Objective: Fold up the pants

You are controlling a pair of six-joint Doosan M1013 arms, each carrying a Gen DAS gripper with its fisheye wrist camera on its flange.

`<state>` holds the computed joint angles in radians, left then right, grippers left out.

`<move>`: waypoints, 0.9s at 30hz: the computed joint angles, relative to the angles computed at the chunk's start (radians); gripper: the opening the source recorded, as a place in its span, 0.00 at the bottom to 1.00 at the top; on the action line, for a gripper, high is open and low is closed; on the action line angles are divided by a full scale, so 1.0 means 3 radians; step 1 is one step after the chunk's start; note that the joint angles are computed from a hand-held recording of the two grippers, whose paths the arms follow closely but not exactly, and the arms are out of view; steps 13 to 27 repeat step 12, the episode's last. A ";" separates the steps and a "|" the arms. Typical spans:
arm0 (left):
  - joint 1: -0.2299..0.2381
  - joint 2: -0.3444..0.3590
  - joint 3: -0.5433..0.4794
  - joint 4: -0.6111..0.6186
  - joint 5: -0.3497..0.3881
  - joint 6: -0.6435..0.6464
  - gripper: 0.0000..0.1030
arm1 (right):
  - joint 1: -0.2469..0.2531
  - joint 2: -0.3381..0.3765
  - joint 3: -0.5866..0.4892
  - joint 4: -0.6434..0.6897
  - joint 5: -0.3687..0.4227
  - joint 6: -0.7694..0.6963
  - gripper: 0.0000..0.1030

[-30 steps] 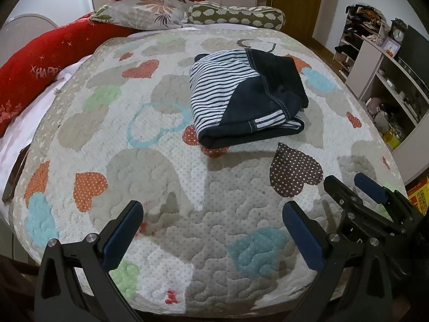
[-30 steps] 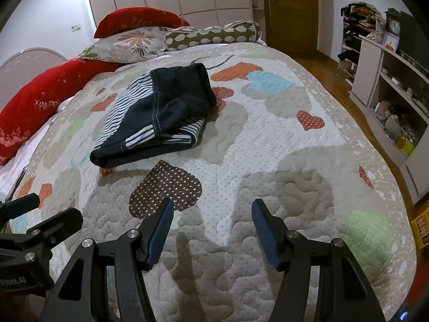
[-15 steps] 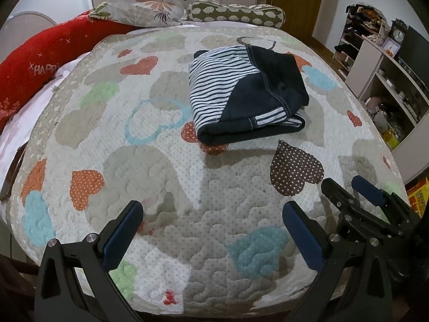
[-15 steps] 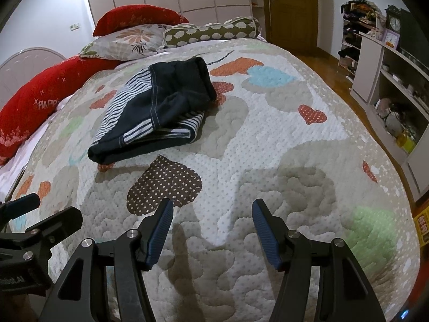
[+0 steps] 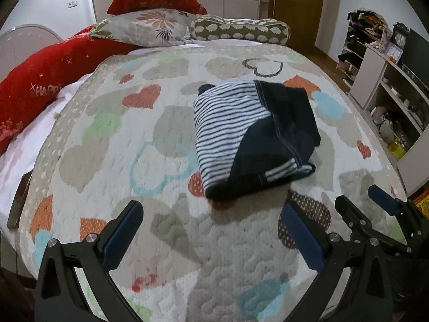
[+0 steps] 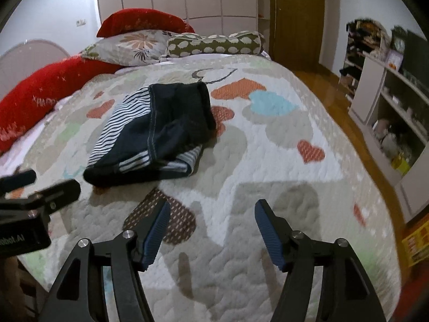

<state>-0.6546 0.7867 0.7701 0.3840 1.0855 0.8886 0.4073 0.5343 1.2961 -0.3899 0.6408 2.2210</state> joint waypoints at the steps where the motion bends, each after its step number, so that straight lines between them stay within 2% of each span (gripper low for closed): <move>1: 0.0005 0.0010 -0.0015 -0.0008 -0.0003 0.0004 1.00 | 0.0001 0.0014 -0.0028 -0.0022 0.0041 0.0005 0.68; 12: 0.0049 0.0259 -0.0394 -0.0190 0.0265 0.0152 1.00 | -0.0007 0.0114 -0.0201 0.0082 0.0151 -0.0188 0.68; 27: 0.0049 0.0259 -0.0394 -0.0190 0.0265 0.0152 1.00 | -0.0007 0.0114 -0.0201 0.0082 0.0151 -0.0188 0.68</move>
